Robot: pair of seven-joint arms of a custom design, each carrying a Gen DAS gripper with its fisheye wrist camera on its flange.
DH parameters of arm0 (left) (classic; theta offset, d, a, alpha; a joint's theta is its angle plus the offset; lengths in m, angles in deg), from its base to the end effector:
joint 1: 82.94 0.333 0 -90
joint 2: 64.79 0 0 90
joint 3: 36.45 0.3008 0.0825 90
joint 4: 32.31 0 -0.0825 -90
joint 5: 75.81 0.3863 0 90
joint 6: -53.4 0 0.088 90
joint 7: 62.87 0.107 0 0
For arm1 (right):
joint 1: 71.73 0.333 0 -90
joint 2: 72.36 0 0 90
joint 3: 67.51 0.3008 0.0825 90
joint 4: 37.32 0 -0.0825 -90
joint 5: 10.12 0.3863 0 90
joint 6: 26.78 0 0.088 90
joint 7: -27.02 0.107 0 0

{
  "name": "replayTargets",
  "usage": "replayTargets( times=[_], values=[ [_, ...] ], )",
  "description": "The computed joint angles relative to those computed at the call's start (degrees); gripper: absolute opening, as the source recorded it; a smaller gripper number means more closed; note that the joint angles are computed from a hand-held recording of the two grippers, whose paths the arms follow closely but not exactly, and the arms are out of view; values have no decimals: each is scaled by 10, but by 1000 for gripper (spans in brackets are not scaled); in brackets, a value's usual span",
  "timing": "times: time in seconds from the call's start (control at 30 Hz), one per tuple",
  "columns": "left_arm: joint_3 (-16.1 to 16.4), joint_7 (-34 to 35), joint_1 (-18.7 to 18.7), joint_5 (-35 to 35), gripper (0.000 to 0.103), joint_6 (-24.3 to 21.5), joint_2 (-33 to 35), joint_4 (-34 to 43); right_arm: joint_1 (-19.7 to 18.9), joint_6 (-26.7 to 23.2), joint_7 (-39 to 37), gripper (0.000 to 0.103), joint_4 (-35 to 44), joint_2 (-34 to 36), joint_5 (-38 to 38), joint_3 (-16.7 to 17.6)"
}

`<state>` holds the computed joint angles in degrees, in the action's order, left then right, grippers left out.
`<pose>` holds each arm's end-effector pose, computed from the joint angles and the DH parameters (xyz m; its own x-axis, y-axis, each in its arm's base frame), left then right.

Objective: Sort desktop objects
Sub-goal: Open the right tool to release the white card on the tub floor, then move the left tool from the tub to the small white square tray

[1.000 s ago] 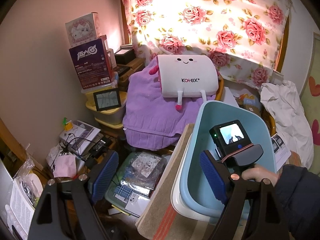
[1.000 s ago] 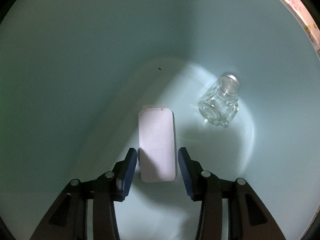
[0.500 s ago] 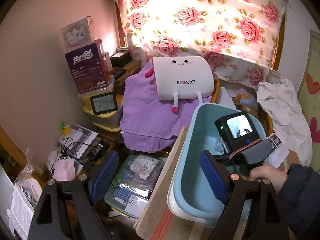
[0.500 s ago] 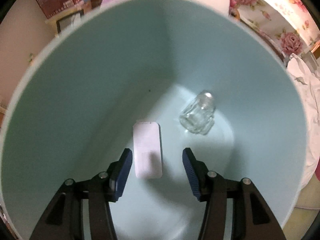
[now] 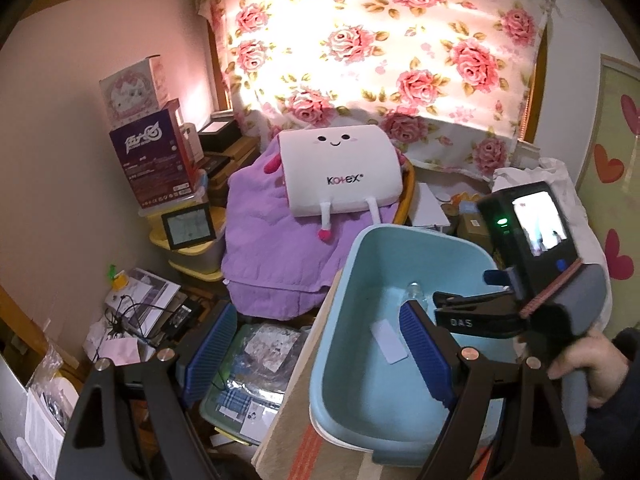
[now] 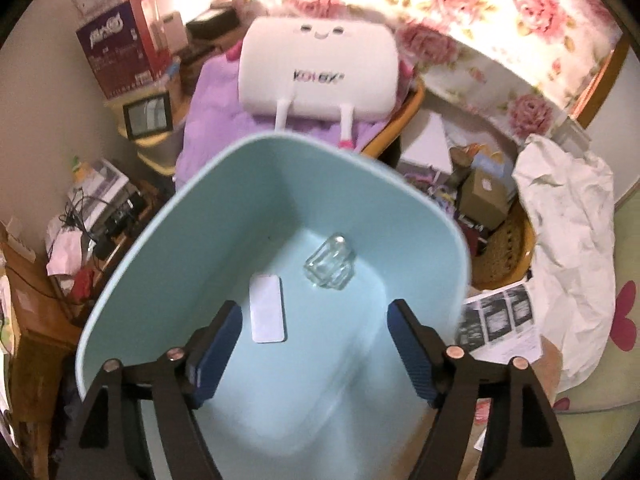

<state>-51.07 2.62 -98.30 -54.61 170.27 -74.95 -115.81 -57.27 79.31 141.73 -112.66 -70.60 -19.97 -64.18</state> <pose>0.4453 -0.2563 0.8176 -0.1074 -0.9906 -0.0846 -0.6476 0.1343 -0.7501 0.5551 0.1632 0.7480 -0.1021 -0.9935 -0.0511 -0.8551 0.1139 -0.5057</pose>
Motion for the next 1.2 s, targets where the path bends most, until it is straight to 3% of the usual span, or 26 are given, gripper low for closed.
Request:
replayTargets(
  times=[0.6, 1.03, 1.2],
  values=[
    [-37, -4, -47, 22, 86, -37, 51, 90, -18, 26, 61, 91, -142, -223, -21, -16],
    [-64, -26, -122, 67, 86, -74, 116, 168, -38, 34, 71, 91, -312, -430, -58, -39],
    [-72, -40, -161, 76, 86, -83, 150, 189, -50, 26, 69, 91, -390, -521, -72, -62]
  ],
)
